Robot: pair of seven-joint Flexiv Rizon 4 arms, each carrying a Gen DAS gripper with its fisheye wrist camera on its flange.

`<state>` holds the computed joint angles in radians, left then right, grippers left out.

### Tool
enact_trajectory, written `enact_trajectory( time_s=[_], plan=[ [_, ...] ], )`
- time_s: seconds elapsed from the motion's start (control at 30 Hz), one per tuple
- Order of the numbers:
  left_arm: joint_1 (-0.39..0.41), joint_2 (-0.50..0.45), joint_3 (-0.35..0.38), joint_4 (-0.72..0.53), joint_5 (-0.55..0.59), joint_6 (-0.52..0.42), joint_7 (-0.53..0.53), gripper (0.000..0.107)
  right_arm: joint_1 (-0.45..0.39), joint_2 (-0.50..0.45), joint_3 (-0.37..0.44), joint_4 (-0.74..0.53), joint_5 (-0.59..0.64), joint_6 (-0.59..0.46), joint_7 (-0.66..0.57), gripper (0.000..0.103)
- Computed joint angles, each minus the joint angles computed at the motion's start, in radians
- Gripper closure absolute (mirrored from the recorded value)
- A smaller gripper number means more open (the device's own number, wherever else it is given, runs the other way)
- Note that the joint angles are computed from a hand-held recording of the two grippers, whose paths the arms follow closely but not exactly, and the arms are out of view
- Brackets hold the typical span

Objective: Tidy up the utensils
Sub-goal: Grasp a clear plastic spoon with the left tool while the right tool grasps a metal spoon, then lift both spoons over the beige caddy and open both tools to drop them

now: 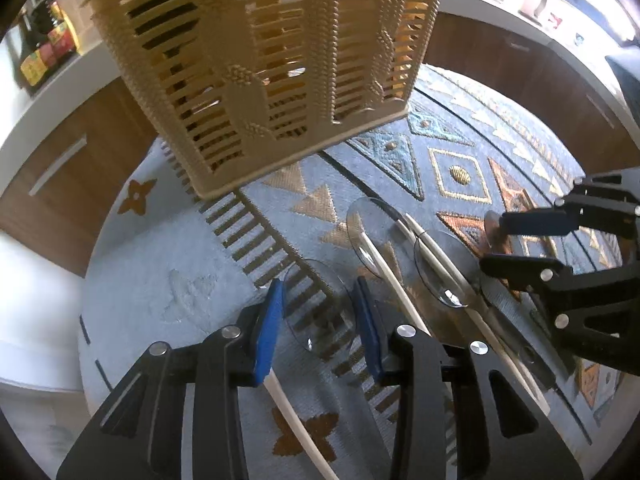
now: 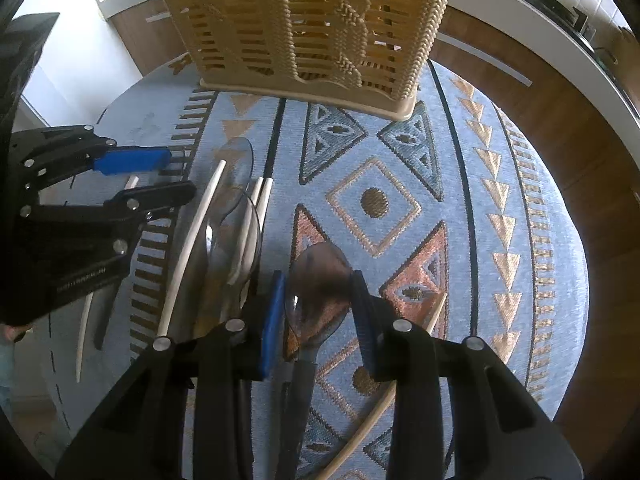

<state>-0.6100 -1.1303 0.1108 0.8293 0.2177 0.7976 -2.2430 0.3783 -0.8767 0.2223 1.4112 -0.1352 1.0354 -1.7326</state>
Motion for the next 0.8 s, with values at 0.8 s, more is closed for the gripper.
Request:
enact_trajectory(
  time_s=[0.8],
  plan=[
    [-0.271, 0.243, 0.382, 0.287, 0.424, 0.412, -0.688, 0.075, -0.287, 0.119, 0.373, 0.205, 0.164, 0.447, -0.264, 0.073]
  ],
)
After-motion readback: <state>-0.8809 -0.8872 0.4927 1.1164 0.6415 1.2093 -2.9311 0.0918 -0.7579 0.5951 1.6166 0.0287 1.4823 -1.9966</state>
